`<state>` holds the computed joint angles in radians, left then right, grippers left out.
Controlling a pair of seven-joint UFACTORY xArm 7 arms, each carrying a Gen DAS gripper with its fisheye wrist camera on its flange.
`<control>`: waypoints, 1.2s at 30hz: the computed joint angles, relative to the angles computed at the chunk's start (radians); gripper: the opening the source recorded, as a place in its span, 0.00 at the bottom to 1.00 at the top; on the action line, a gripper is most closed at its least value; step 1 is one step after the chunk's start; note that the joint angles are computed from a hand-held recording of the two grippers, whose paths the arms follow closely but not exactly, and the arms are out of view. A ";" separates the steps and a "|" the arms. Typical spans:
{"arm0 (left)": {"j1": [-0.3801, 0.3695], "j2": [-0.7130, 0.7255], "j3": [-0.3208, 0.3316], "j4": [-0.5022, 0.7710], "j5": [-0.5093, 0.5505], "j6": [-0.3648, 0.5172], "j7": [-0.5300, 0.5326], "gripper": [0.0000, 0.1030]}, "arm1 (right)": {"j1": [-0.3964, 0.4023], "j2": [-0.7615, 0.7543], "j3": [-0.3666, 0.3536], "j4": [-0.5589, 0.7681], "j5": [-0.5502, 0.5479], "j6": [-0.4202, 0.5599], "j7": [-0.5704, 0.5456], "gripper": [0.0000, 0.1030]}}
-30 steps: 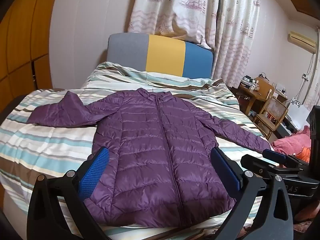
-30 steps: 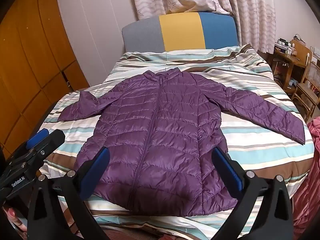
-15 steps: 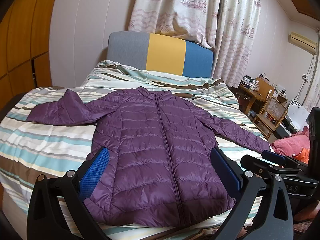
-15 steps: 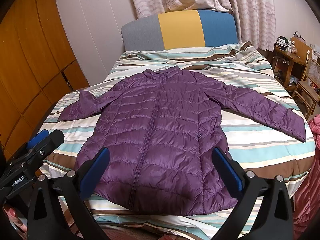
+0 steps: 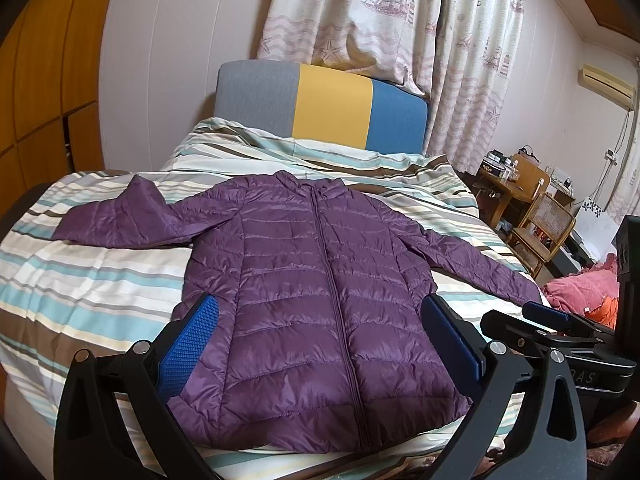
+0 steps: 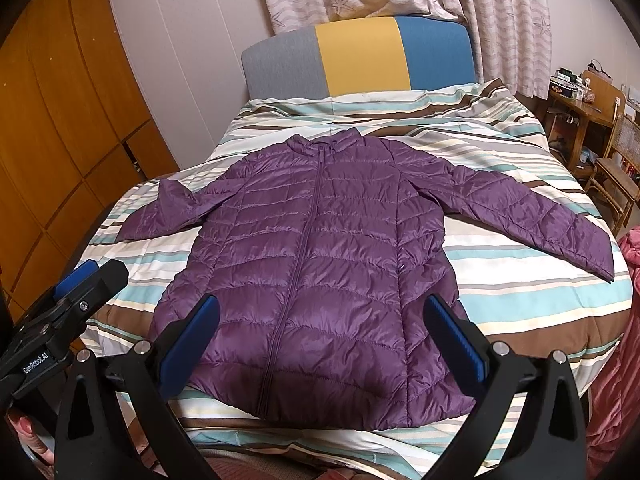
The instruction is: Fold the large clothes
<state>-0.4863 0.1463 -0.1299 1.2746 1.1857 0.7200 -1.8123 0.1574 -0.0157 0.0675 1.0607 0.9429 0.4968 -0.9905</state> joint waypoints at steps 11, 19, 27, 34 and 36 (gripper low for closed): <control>-0.005 -0.004 -0.004 -0.010 -0.004 0.007 -0.009 0.97 | -0.001 0.005 0.003 0.000 -0.012 0.004 0.016 0.98; -0.003 -0.004 -0.004 -0.010 -0.005 0.003 -0.009 0.97 | -0.002 0.004 0.003 0.001 -0.015 0.008 0.021 0.98; -0.003 -0.004 -0.004 -0.011 -0.008 0.001 -0.008 0.97 | -0.002 0.005 0.003 0.002 -0.019 0.010 0.026 0.98; -0.002 -0.004 -0.003 -0.015 -0.007 -0.002 -0.011 0.97 | -0.004 0.007 0.003 0.003 -0.021 0.013 0.028 0.98; -0.001 -0.004 -0.003 -0.013 -0.009 -0.003 -0.008 0.97 | -0.004 0.007 0.003 0.002 -0.021 0.013 0.028 0.98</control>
<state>-0.4871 0.1426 -0.1328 1.2611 1.1770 0.7167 -1.8198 0.1537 -0.0092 0.0704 1.0630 0.9216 0.5103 -0.9624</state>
